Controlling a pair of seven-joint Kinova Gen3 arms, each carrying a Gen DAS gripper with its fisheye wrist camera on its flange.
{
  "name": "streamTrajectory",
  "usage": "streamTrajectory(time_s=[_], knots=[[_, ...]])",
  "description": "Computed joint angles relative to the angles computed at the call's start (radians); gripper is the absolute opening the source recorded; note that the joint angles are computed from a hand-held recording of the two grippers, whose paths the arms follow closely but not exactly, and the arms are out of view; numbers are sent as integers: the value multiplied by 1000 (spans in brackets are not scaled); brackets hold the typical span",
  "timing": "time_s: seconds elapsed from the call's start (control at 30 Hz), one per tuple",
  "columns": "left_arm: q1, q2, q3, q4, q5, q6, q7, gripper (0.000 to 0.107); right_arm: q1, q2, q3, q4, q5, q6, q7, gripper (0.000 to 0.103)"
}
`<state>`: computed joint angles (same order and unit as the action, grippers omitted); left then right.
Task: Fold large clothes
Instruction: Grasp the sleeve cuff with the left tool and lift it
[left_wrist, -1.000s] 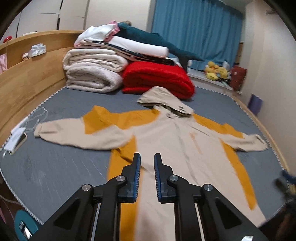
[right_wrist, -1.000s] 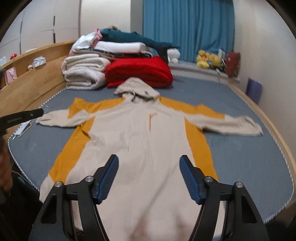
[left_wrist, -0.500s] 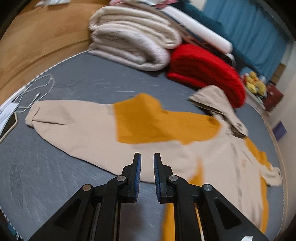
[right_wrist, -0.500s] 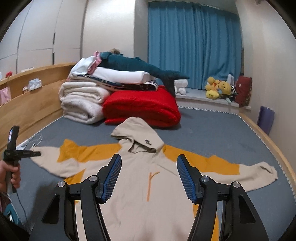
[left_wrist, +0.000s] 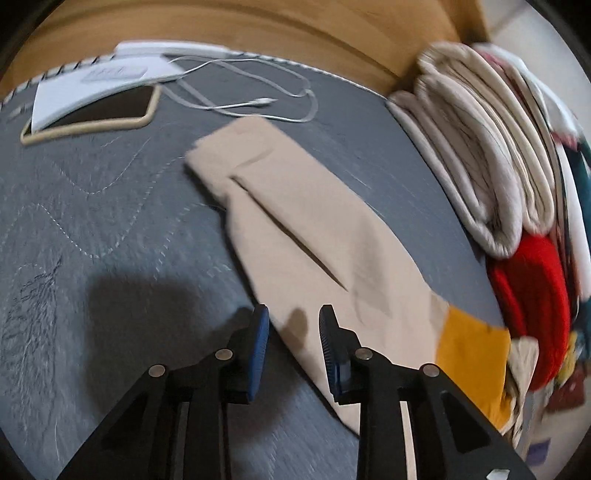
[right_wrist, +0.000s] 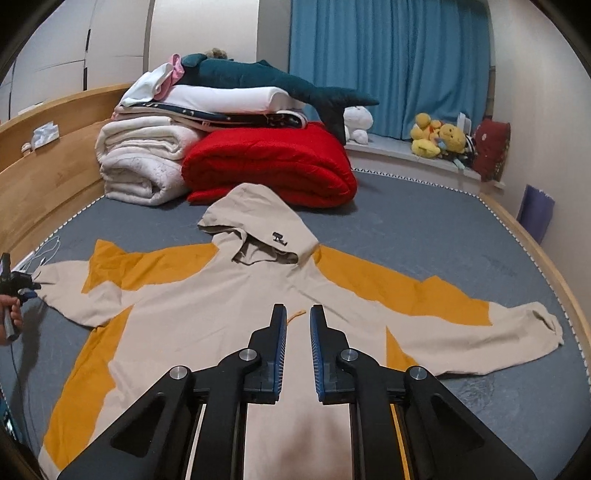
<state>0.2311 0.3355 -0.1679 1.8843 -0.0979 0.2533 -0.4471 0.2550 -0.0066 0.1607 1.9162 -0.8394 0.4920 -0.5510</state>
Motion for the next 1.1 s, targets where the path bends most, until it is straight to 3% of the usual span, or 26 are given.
streamTrajectory(time_s=[0.13, 0.2, 0.27, 0.37, 0.4, 0.43, 0.53, 0.63, 0.77, 0.87, 0.93, 1.0, 1.1], knots=[[-106, 1, 65, 44, 54, -85, -58, 30, 16, 36, -3, 0, -44, 42, 78, 20], [-170, -4, 122, 78, 110, -139, -117, 32, 29, 52, -9, -7, -27, 72, 65, 37], [-174, -1, 119, 83, 133, -152, -151, 32, 42, 69, -20, -10, -18, 84, 53, 42], [-98, 19, 46, 45, 148, -127, -147, 29, 46, 82, -38, -14, 26, 73, 6, 42], [-78, 21, 26, 31, 142, -110, -135, 19, 48, 85, -42, -15, 43, 72, -13, 42], [-42, 26, -7, 9, 122, -81, -107, 1, 47, 84, -47, -14, 61, 66, -30, 42], [97, -6, -113, -81, 5, 41, 2, 1, 45, 76, -57, -9, 101, 52, -56, 41], [236, -48, -179, -189, -117, 163, 95, 0, 50, 81, -56, -27, 107, 75, -79, 16], [421, -97, -194, -349, -279, 326, 209, 0, 67, 95, -48, -75, 119, 130, -150, 9], [557, -96, -164, -477, -339, 448, 233, 0, 79, 96, -40, -108, 146, 152, -205, 9], [638, -64, -105, -570, -414, 525, 235, 0, 93, 105, -31, -147, 169, 200, -251, 11], [673, -10, -21, -662, -480, 576, 211, 0, 116, 120, -30, -186, 171, 260, -266, 13], [647, 101, 118, -801, -457, 544, 103, 0, 133, 115, -33, -189, 163, 265, -258, 16]])
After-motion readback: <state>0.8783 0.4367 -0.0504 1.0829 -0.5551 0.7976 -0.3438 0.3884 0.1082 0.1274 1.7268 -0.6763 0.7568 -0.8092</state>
